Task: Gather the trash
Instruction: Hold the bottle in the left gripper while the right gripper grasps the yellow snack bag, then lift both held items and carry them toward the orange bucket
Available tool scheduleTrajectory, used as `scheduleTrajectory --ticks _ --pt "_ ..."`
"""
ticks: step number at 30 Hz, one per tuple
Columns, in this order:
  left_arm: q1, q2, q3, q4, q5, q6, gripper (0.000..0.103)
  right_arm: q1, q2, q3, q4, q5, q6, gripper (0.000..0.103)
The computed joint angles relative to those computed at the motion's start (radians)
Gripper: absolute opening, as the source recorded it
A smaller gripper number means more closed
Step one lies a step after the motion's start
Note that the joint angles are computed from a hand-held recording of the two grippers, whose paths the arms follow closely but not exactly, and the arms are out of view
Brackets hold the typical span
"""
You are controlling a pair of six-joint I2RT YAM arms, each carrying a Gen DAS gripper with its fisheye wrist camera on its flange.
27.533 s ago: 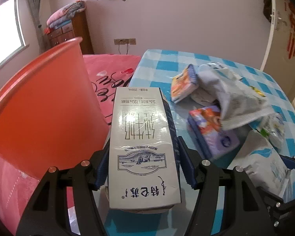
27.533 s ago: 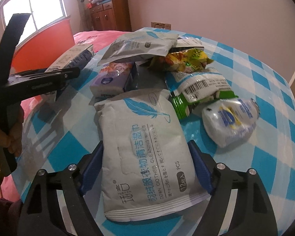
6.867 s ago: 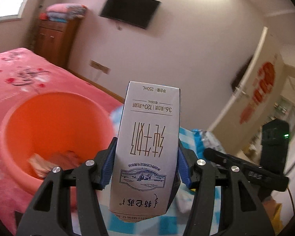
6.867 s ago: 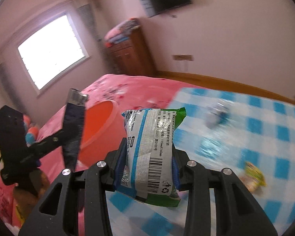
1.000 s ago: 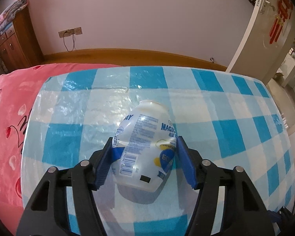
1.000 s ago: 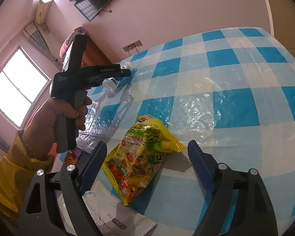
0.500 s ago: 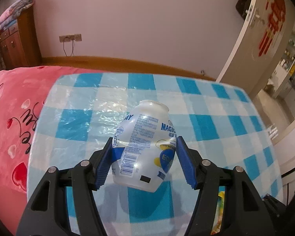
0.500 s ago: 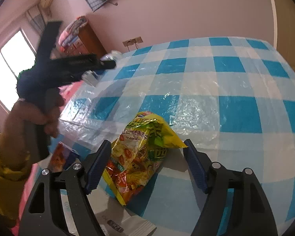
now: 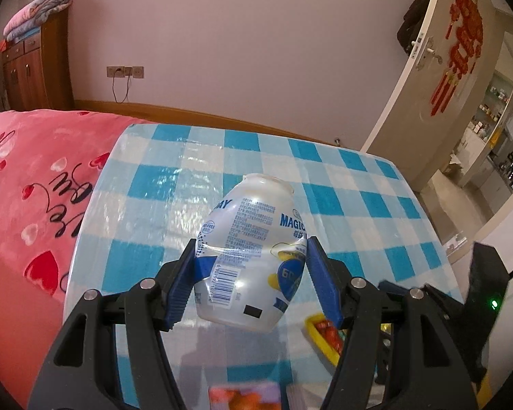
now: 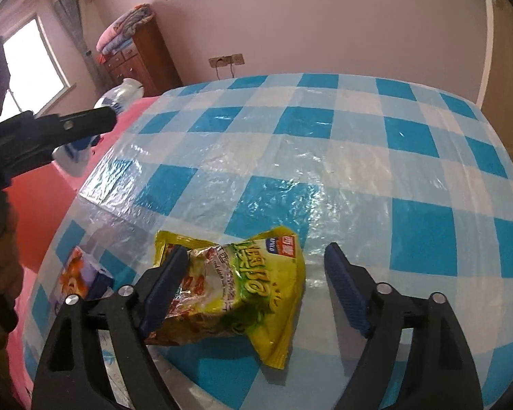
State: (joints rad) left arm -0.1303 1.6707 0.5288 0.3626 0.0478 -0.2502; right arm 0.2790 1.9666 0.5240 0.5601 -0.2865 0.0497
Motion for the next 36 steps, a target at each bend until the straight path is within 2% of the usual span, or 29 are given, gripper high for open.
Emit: scheduleTrajectory --ticks 8,9,12,17,21,24,30,36 --pt "-0.030 -0.102 -0.152 0.054 -0.001 -0.036 0.063 0.032 -0.006 -0.034 0.032 0.053 -0.033 0.085" --pt "-0.033 -0.119 -0.174 0.062 -0.001 -0.043 0.063 0.037 -0.006 -0.038 0.038 0.060 -0.035 0.083" --pt "-0.034 -0.158 -0.221 0.073 0.003 -0.055 0.063 0.039 -0.013 -0.053 0.054 0.043 -0.035 0.068" --pt "-0.044 -0.211 -0.282 0.084 -0.003 -0.065 0.063 0.048 -0.027 -0.079 0.080 0.047 -0.019 0.058" --pt "-0.044 -0.264 -0.329 0.083 0.002 -0.075 0.063 0.039 -0.057 -0.103 0.093 0.047 -0.012 0.044" --pt "-0.050 -0.308 -0.357 0.069 0.004 -0.080 0.063 0.018 -0.068 -0.111 0.089 0.018 -0.004 0.041" --pt "-0.076 -0.433 -0.407 0.004 -0.021 -0.088 0.063 0.030 -0.123 -0.171 0.135 0.042 0.017 0.030" --pt "-0.091 -0.552 -0.448 -0.064 -0.036 -0.104 0.063 0.046 -0.184 -0.223 0.158 0.085 0.029 0.027"
